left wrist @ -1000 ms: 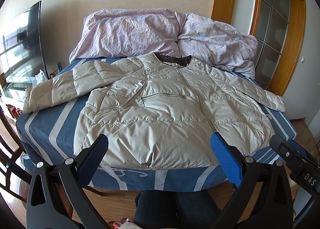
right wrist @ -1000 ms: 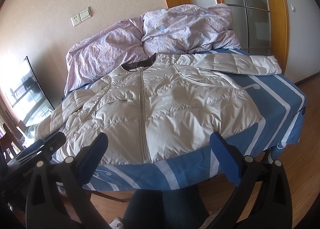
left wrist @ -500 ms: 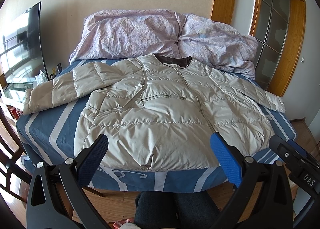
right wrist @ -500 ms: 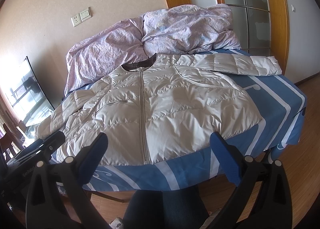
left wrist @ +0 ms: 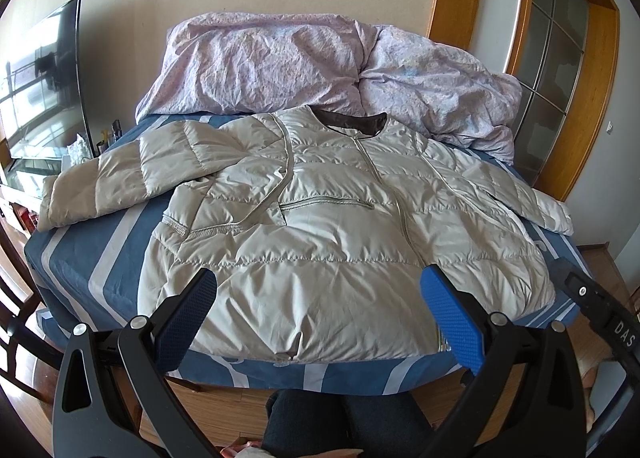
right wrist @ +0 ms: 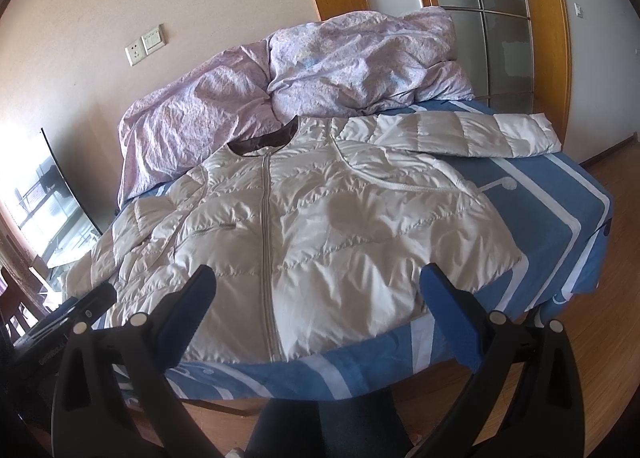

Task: Fold large clothes
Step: 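Grasp the sleeve cuff with the right gripper and lift it toward the jacket body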

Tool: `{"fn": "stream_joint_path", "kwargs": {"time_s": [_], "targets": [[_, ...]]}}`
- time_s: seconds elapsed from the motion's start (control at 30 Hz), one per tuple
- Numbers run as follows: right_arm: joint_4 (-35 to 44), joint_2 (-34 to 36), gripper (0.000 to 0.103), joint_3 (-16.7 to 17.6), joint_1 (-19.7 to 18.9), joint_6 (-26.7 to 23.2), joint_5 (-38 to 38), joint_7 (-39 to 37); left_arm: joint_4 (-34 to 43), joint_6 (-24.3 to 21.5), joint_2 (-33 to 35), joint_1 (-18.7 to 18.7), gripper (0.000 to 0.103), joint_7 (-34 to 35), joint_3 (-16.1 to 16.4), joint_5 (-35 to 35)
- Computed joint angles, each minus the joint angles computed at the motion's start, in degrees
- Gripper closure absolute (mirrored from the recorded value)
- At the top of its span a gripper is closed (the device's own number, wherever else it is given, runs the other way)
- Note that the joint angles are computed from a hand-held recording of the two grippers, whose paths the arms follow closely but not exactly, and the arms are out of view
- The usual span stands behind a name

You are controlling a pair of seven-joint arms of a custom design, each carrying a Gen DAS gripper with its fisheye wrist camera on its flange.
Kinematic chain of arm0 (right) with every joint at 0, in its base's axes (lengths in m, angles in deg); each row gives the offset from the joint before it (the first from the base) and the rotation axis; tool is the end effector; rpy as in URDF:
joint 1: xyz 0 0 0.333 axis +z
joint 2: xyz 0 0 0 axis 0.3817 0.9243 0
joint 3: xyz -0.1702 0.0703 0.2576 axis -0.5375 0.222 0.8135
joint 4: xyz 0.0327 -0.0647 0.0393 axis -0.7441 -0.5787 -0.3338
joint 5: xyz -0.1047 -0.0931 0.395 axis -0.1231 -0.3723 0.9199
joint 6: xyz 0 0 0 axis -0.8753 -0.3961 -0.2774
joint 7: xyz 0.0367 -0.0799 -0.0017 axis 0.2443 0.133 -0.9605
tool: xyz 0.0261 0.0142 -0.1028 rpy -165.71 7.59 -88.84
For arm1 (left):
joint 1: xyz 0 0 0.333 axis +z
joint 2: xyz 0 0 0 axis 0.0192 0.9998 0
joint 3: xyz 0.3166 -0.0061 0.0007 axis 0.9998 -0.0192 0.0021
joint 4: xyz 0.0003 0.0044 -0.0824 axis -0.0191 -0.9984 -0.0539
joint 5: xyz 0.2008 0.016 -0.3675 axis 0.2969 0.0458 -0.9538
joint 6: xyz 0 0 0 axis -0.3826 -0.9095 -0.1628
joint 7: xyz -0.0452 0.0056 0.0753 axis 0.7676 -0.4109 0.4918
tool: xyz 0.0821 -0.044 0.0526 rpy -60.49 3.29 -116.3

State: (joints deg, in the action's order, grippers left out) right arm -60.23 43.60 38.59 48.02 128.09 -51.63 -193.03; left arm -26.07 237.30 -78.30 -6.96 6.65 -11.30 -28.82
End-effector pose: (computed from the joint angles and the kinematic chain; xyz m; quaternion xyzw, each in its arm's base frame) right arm 0.5817 0.3300 0.5162 -0.4474 0.7517 -0.3147 0.3686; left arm 0.6721 -0.1813 0.5636 -0.5783 0.6873 -0.3802 0.2205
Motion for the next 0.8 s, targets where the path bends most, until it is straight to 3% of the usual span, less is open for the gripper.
{"fn": "stream_joint_path", "kwargs": {"time_s": [0.17,0.33,0.53,0.8], "targets": [[-0.3,0.9,0.002,-1.8,-4.3,9.6,8.5,-3.9,5.4,-4.0,3.6,0.4,0.001,1.1,-0.6,-2.4],[-1.1,2.0,0.002,-3.5,-8.3,14.7,20.0,-10.1,12.0,-8.2,8.4,0.4,0.001,0.7,-0.9,-3.5],[-4.1,2.6,0.002,-6.5,-13.8,21.3,31.0,-12.3,22.4,-14.3,15.5,-0.3,0.001,-0.6,-0.6,-3.0],[-7.6,3.7,0.023,-9.0,-21.1,25.3,46.0,-14.7,36.1,-19.5,24.5,-1.4,0.001,-0.3,-0.9,-2.3]]}}
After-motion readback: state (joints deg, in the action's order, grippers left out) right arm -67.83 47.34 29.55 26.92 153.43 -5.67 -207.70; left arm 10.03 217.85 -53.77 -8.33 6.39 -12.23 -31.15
